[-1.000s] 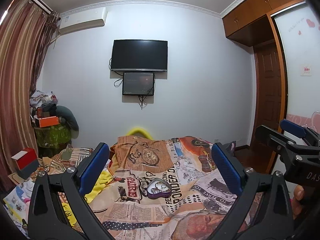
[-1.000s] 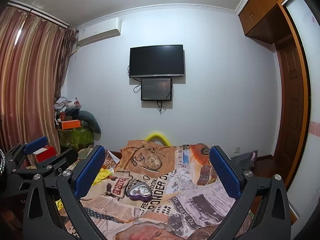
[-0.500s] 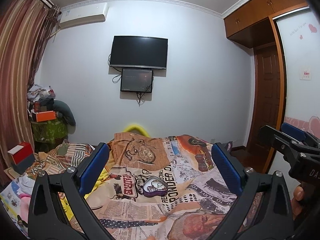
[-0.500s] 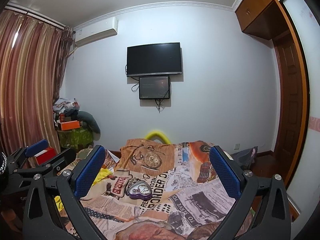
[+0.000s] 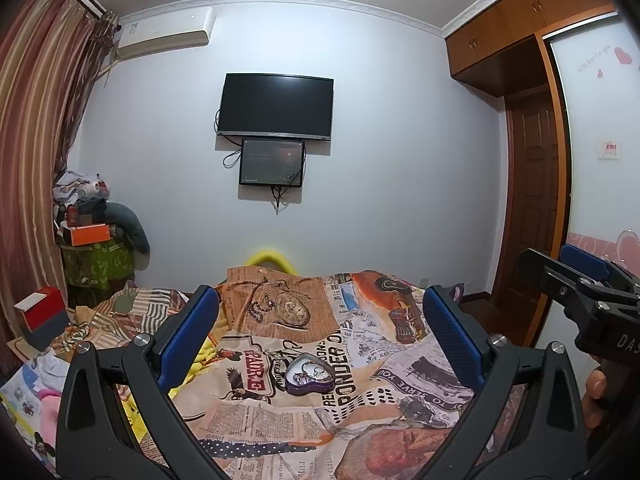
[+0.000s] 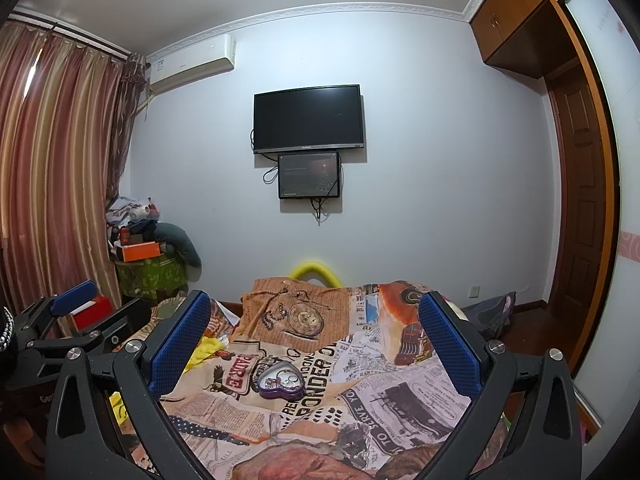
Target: Organize jewelry
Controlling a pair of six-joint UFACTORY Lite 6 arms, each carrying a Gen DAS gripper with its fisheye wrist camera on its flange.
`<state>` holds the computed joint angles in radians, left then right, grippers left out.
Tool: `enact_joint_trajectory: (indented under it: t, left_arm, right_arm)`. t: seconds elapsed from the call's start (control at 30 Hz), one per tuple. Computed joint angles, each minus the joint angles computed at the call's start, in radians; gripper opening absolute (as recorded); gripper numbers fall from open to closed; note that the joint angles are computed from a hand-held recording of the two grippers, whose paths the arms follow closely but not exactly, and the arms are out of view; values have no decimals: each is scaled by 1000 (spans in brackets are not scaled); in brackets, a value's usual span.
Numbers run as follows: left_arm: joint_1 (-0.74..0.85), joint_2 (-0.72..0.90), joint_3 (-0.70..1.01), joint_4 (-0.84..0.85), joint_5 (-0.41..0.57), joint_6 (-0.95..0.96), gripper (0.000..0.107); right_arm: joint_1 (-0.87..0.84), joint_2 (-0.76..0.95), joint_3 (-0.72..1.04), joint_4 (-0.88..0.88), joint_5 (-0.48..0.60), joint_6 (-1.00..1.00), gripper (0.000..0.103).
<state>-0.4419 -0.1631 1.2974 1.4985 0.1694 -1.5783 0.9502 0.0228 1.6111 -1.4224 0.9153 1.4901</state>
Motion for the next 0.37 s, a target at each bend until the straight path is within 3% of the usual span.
enact_joint_trajectory:
  t: [0.37]
  left_arm:
    - [6, 29, 11, 12, -2, -11, 103]
  right_arm:
    - [-12, 9, 7, 13, -14, -3, 103]
